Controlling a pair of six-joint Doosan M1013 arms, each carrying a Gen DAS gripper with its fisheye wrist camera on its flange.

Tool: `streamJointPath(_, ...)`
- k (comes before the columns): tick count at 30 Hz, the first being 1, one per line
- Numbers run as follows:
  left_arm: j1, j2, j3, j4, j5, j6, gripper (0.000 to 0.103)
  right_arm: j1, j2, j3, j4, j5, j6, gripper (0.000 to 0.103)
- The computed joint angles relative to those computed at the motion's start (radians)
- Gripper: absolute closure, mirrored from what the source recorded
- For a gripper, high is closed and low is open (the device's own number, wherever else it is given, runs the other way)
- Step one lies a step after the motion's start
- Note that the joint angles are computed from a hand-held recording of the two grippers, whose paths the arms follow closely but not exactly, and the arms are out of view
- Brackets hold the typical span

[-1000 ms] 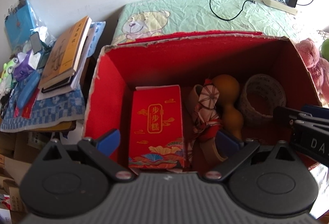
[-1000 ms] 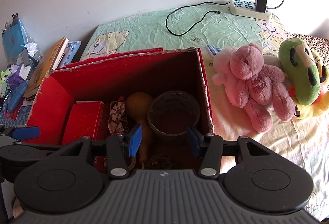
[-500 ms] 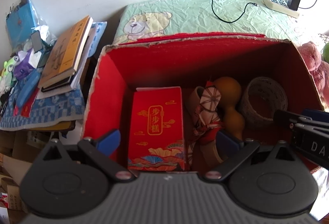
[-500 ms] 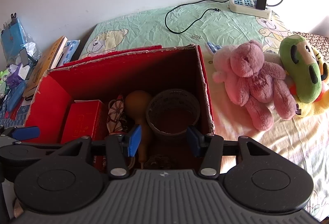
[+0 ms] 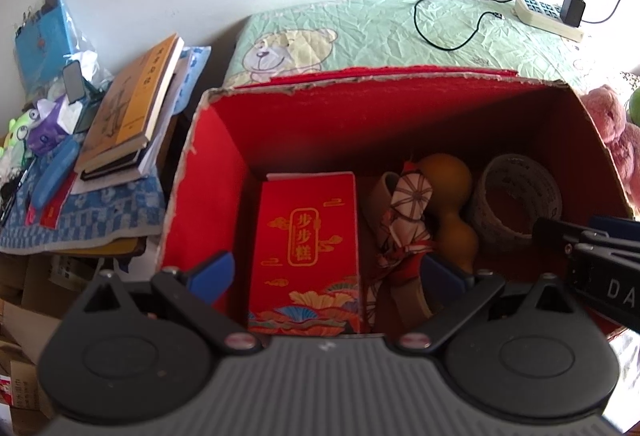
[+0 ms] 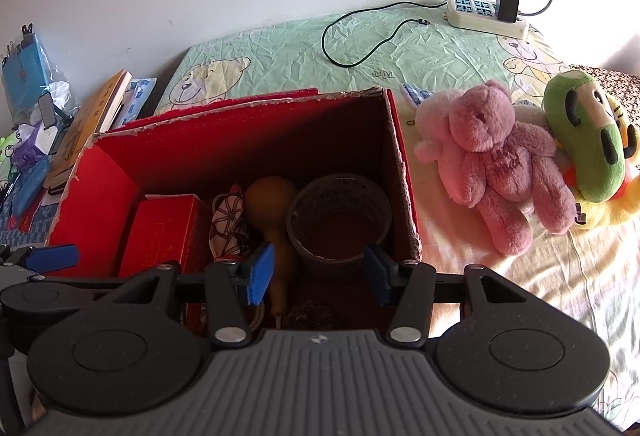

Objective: Organize objects

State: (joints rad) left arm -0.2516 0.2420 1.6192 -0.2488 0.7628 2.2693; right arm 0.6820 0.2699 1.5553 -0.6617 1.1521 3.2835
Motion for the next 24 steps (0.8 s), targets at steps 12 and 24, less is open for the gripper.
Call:
streamJointPath(12, 0.000, -0.004, 0.007, -0.009, -0.013, 0.011, 0.003, 0.002, 0.001, -0.002, 0.000, 0.003, 0.000, 0.050)
streamJointPath(24, 0.008, -0.007, 0.007, -0.055, -0.015, 0.034, 0.008, 0.003, -0.003, 0.002, -0.003, -0.001, 0.006, 0.050)
